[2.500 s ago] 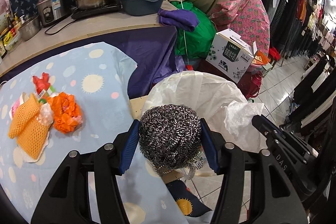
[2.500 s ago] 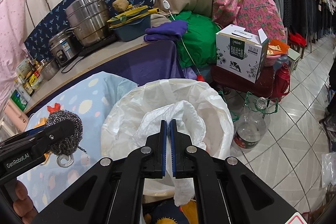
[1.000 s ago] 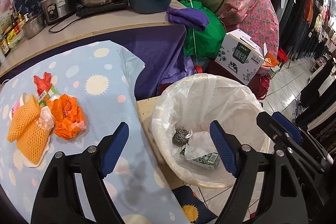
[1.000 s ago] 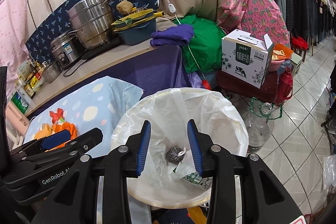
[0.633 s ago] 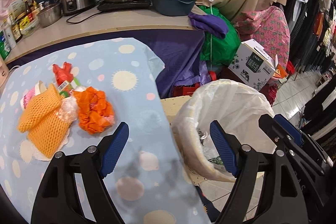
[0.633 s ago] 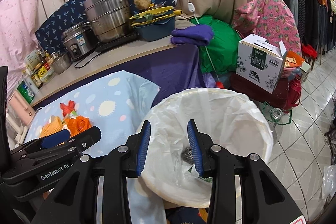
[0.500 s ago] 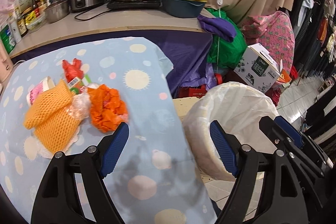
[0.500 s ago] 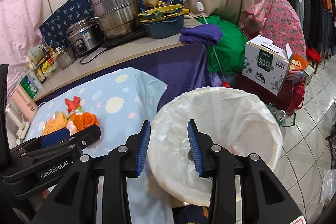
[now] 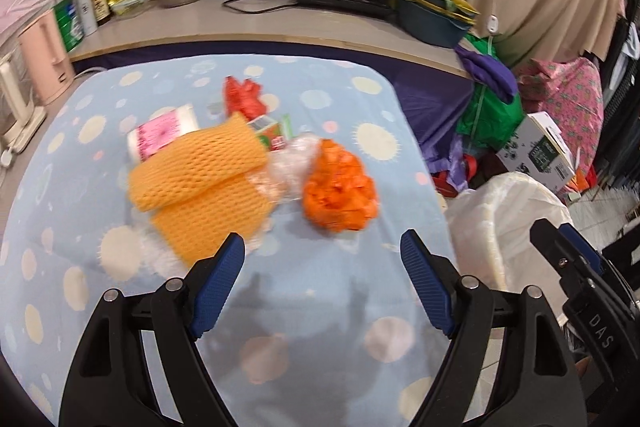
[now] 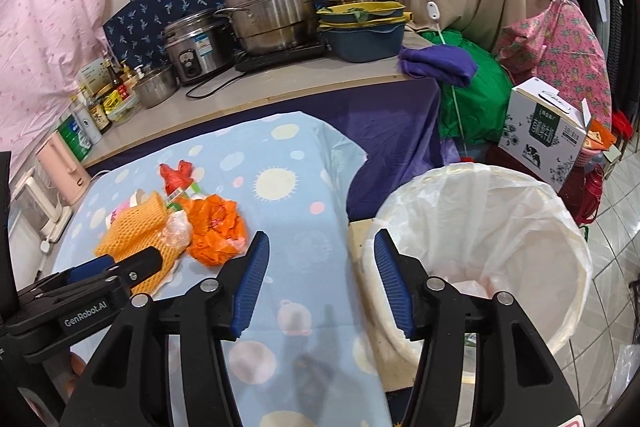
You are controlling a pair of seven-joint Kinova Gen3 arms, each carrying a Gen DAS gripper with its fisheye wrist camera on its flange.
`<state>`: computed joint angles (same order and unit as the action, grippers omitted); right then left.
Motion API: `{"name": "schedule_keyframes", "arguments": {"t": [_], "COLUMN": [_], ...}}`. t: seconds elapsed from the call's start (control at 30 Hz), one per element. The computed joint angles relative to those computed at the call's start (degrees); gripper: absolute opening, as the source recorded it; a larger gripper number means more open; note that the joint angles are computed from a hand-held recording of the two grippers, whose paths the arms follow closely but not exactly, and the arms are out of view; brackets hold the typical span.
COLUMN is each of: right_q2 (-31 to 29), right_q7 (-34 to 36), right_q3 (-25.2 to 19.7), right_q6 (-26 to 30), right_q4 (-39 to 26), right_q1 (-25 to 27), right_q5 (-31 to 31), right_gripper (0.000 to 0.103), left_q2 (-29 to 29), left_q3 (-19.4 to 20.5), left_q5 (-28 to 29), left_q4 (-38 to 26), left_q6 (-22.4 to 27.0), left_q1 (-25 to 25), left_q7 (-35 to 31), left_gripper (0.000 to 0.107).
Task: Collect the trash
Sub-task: 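Move both open tools back over the remaining trash on the table, then grasp the orange mesh sleeve with the left tool while the right tool grasps the orange plastic bag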
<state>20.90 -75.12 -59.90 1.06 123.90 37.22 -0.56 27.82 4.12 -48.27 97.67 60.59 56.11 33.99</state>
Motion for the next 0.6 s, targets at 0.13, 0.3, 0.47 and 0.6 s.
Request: {"name": "schedule_keyframes", "arguments": {"t": [0.13, 0.3, 0.47, 0.6], "right_q2": [-0.1, 0.9, 2.5, 4.4], "right_q7": [-0.4, -0.6, -0.6, -0.8], "right_q3": [3.6, 8.4, 13.3, 17.1], "right_q6": [0.2, 0.7, 1.2, 1.6], "right_q4": [-0.4, -1.5, -2.9, -4.6], "right_q1": [-6.0, -13.7, -21.5, -27.2], "right_q5": [-0.1, -0.5, -1.6, -2.3], "right_gripper": [0.055, 0.055, 0.055, 0.061], "left_q2": [-2.5, -4.8, -6.7, -7.7], "left_q3": [0.1, 1.5, 3.0, 3.8], "left_q5": [1.3, 2.2, 2.8, 2.9], "left_q4": [5.0, 9.9, 14.1, 16.6], "left_q6": [0.6, 0.9, 0.8, -0.2], "left_q1": [0.2, -0.8, -2.0, -3.4], "left_q7": [5.0, 9.8, 14.2, 16.0], "left_gripper": [0.079, 0.08, 0.085, 0.086]}}
